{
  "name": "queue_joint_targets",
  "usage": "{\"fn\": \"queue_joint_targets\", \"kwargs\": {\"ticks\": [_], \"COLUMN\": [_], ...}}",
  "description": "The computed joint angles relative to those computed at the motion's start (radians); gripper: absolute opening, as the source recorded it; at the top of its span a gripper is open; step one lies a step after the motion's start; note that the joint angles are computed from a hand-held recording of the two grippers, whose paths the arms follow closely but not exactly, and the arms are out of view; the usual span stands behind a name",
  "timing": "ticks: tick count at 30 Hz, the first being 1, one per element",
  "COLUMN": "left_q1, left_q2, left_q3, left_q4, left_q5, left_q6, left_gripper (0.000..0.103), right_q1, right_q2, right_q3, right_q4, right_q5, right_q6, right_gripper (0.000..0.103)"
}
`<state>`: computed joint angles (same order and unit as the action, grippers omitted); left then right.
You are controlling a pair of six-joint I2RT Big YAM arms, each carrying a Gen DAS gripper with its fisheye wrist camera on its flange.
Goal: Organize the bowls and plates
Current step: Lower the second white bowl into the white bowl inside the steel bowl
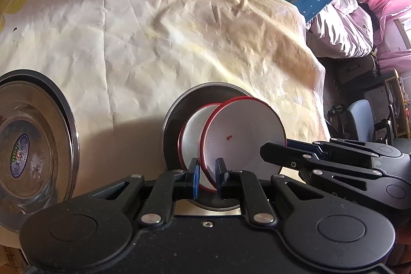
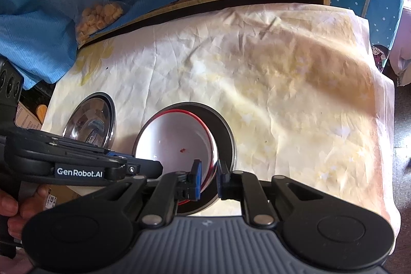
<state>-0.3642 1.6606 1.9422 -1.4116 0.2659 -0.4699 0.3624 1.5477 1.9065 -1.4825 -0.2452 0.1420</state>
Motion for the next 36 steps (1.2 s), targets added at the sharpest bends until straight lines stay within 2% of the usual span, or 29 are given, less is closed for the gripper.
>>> {"fn": "queue_joint_targets", "kwargs": {"ticks": [26, 36], "left_q1": [-0.004, -0.006], "left_q2": [0.019, 0.027], "left_q3": [0.028, 0.043], "left_q4": [-0.022, -0.038], "left_q5": [-0.010, -0.015], "left_q6": [-0.015, -0.006], "left_gripper": [0.013, 0.016], "right_q1": [0.002, 0.002], "right_q2": [0.021, 0.030], "right_q3": [0.025, 0.036], "right_q4": [-0.027, -0.036], "right_q5": [0.006, 0.002], "right_q6": [-0.026, -0.033], "right_gripper": [0.015, 0.016]}}
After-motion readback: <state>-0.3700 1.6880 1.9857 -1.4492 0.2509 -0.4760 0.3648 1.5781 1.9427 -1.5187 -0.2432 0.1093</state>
